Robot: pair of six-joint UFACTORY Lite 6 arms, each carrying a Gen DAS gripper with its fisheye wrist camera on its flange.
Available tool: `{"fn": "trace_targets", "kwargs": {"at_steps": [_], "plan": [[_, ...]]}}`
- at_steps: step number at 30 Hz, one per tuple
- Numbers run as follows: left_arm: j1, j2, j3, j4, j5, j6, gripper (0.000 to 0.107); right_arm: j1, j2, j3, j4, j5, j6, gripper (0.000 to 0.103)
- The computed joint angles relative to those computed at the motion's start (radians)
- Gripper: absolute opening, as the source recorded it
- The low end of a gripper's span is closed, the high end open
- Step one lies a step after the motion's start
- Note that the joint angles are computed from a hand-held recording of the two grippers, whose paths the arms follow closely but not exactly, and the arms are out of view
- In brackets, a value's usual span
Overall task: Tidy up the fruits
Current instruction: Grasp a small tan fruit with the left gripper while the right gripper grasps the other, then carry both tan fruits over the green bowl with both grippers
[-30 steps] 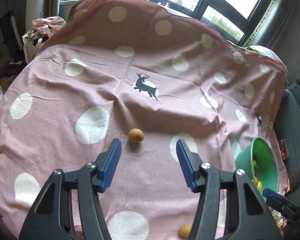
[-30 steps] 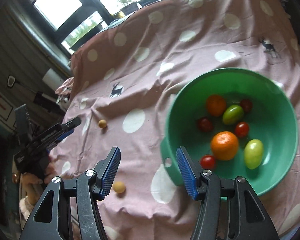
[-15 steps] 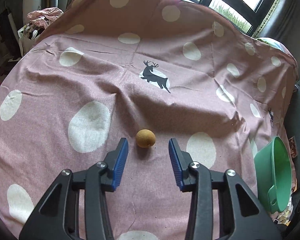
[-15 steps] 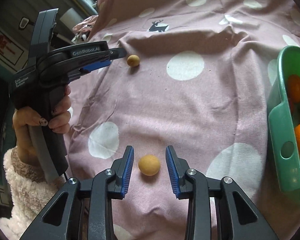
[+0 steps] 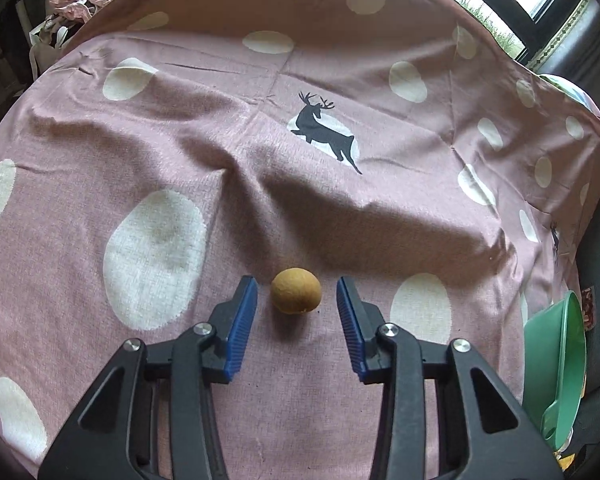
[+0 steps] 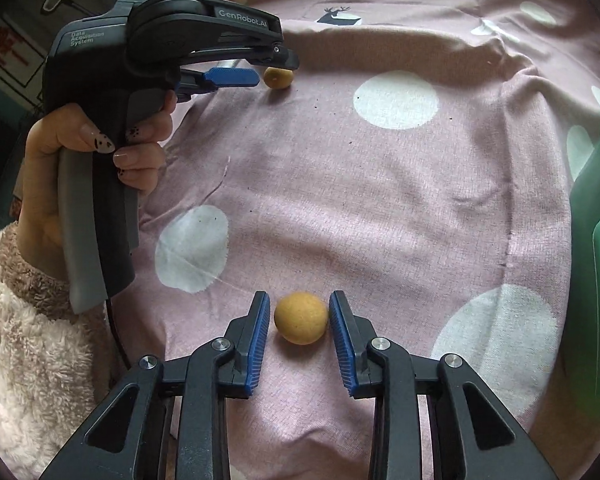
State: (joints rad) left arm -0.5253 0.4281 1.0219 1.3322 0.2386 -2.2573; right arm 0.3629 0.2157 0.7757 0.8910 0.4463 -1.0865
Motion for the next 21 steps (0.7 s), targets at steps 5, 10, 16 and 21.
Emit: {"fn": "trace_targets", "kwargs": {"at_steps": [5, 10, 16, 21], "plan": [[0.014, 0.027, 0.027, 0.014, -0.010, 0.001, 0.037, 0.047, -0.020, -0.027, -0.018, -0.059, 0.018, 0.030], [0.000, 0.061, 0.056, 0.006, 0.046, 0.017, 0.031, 0.128, -0.034, -0.058, -0.001, -0.131, 0.039, 0.030], [-0.010, 0.050, 0.043, 0.057, 0.058, -0.031, 0.026, 0.141, -0.046, -0.072, 0.025, -0.138, 0.039, 0.029], [-0.035, 0.010, 0.029, 0.024, 0.074, -0.003, 0.026, 0.063, -0.066, -0.065, 0.037, -0.085, -0.003, 0.029]]}}
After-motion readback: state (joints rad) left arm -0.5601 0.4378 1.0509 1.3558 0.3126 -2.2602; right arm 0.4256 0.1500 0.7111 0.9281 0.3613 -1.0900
